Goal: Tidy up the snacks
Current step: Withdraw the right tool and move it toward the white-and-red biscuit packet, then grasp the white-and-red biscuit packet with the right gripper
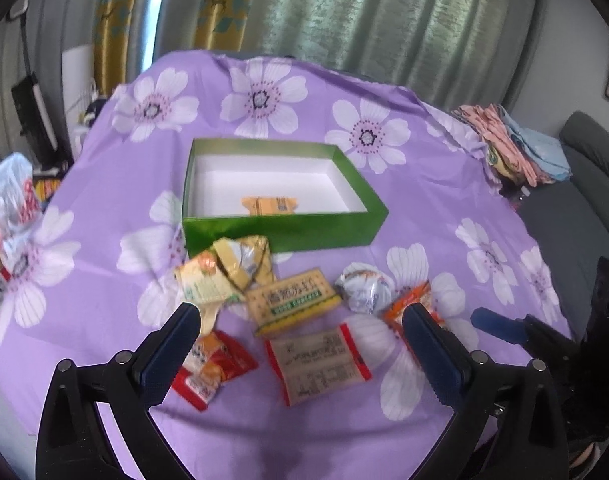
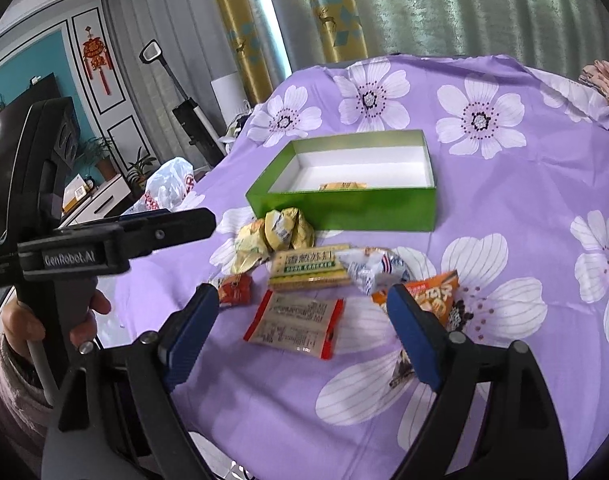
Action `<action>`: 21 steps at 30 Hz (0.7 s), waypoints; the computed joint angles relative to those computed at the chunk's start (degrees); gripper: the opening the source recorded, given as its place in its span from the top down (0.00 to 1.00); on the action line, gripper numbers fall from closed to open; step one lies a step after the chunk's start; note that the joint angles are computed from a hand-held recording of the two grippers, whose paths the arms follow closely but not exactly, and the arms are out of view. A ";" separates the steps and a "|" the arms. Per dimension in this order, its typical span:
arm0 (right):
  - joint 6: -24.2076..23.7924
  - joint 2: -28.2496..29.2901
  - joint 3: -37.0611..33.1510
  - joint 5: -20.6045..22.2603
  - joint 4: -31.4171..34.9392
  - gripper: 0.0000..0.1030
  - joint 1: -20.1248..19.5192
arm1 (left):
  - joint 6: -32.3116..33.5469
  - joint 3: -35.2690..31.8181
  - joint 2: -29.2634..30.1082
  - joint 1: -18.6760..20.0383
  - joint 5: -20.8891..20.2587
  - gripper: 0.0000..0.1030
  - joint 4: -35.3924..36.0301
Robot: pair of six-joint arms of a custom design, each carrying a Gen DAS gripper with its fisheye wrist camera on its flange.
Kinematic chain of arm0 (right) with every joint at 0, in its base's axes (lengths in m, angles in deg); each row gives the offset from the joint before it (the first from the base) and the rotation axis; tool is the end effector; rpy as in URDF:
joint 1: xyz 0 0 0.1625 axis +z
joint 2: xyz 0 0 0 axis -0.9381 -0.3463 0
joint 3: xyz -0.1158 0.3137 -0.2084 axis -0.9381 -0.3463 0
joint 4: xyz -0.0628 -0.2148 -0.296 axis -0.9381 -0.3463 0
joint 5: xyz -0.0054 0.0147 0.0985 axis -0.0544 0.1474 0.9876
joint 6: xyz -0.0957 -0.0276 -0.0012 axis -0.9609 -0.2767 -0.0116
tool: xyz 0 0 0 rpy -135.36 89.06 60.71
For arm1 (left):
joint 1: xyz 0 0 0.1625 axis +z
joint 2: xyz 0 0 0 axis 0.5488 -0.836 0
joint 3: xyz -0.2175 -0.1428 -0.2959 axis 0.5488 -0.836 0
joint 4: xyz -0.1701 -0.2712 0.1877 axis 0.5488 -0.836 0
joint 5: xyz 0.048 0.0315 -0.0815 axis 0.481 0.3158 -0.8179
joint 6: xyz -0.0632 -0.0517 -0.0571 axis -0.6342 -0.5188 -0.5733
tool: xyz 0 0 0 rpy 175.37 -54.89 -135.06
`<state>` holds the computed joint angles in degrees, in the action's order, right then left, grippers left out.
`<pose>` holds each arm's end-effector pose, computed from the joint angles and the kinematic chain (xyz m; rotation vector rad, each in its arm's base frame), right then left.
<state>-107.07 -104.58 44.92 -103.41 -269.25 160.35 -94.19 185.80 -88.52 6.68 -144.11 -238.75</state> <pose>0.1076 -0.4179 0.2490 0.4099 -2.4376 1.0300 -0.3194 -0.5086 0.0485 0.8117 2.6064 -0.7209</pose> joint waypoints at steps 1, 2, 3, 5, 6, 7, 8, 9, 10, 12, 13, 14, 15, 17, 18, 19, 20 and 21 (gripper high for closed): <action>0.07 -0.04 0.40 0.01 0.02 0.16 -0.10 | -0.66 0.60 -0.45 0.55 -1.04 0.02 0.17; 0.16 -0.08 0.74 0.14 0.37 0.16 -0.44 | -1.35 1.11 -0.77 0.90 -1.95 0.02 0.30; 0.30 -0.10 1.15 0.23 0.83 0.16 -0.81 | -2.14 1.90 -1.24 1.52 -3.34 0.02 0.30; 0.49 0.35 1.53 0.17 1.61 0.16 -1.51 | -3.00 2.97 -1.69 2.63 -5.83 0.02 0.20; 0.55 0.46 1.71 0.47 2.21 0.17 -1.95 | -3.35 3.69 -1.79 3.13 -6.98 0.02 0.02; 0.65 0.47 1.96 0.92 2.95 0.17 -2.39 | -3.46 4.21 -1.77 3.49 -8.11 0.02 -0.01; 0.60 0.53 2.10 1.56 3.96 0.17 -2.85 | -3.37 4.80 -1.71 3.83 -9.25 0.02 -0.12; 0.38 0.75 2.10 1.81 4.76 0.18 -3.07 | -3.32 5.50 -1.52 4.07 -10.33 0.02 -0.40; 0.12 1.30 2.04 1.48 5.24 0.20 -3.09 | -3.13 5.94 -1.35 4.27 -11.48 0.02 -0.63; -0.33 2.90 1.59 0.17 5.67 0.22 -3.08 | -2.58 6.58 -0.76 4.73 -14.37 0.02 -1.02; -0.32 3.52 1.34 -0.13 5.86 0.24 -3.22 | -2.26 6.62 -0.33 4.73 -15.10 0.02 -1.17; -0.08 4.14 0.98 -0.27 6.15 0.24 -3.51 | -1.96 6.56 0.14 4.67 -15.42 0.02 -1.38; 0.26 4.78 0.63 -0.42 6.40 0.25 -3.86 | -2.07 6.26 0.71 4.63 -15.47 0.02 -1.34; 0.53 6.14 0.03 -1.38 6.10 0.27 -4.15 | -2.56 5.17 1.69 5.14 -16.68 0.02 -0.86; 0.48 6.65 -0.19 -1.77 6.07 0.28 -4.22 | -2.96 4.51 2.29 5.39 -16.91 0.02 -0.70; 0.33 7.17 -0.39 -2.07 5.81 0.30 -4.30 | -3.17 3.85 2.78 5.54 -16.82 0.02 -0.41; -0.12 7.88 -0.71 -2.21 5.29 0.30 -4.49 | -3.31 3.03 3.47 5.68 -16.79 0.03 -0.14; -0.31 8.34 -1.00 -2.45 5.04 0.32 -4.60 | -3.33 2.45 3.91 5.86 -16.91 0.03 0.12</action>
<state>-107.38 -96.24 43.92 -105.86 -264.21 155.75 -97.52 188.25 -84.61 12.54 -161.01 -238.63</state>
